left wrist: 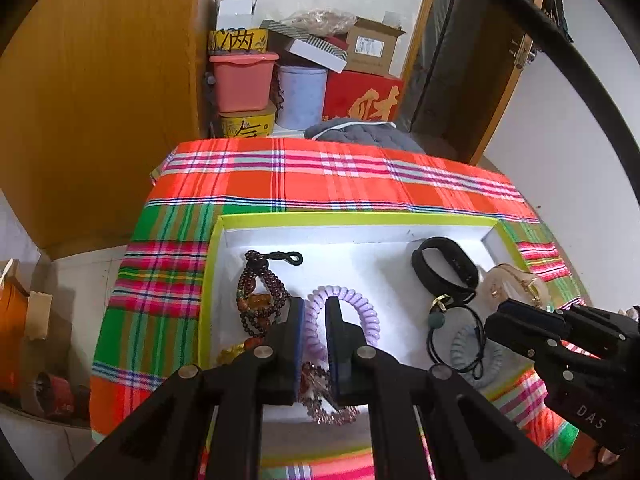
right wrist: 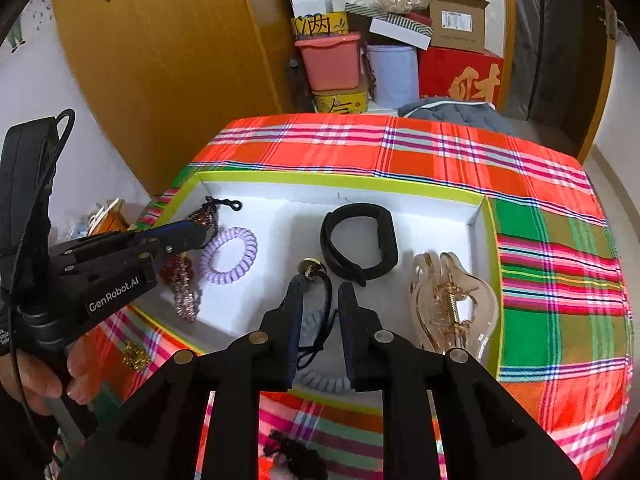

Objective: Organize jewelry
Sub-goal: 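Open both tools to release the hair ties in the tray, then withdraw both tools from the tray toward the remaining clip and brooch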

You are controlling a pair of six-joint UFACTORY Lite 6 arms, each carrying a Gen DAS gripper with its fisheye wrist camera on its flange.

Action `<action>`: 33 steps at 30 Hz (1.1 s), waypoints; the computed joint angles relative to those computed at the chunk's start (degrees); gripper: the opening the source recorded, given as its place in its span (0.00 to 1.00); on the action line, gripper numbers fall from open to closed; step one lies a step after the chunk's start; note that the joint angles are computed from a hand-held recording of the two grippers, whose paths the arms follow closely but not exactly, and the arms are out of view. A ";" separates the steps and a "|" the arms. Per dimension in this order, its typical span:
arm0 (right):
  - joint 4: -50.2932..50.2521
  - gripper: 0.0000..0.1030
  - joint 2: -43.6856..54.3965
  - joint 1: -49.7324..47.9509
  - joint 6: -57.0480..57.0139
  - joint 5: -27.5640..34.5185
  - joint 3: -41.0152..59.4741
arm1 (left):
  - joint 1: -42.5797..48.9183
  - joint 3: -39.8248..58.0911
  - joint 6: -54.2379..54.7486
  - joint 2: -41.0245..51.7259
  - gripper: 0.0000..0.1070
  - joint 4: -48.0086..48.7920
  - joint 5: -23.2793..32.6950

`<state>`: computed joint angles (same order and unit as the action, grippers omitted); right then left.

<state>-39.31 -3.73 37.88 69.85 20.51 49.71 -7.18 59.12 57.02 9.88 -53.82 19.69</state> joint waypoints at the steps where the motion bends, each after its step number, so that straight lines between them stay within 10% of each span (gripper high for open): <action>1: -0.03 0.18 -1.06 0.55 0.31 0.65 -0.48 | 0.16 -0.50 -0.67 -0.99 0.09 0.62 0.30; 17: -2.84 0.30 -19.58 19.17 13.51 18.08 -9.33 | 4.80 -21.42 -11.29 -32.57 0.09 12.88 7.94; 23: -4.21 0.30 -23.72 28.67 20.81 25.49 -11.30 | 8.89 -27.60 -12.17 -43.62 0.29 13.80 14.18; 33: -4.25 0.30 -28.41 44.10 32.36 36.11 -14.54 | 18.73 -34.91 -11.20 -59.45 0.32 15.97 26.59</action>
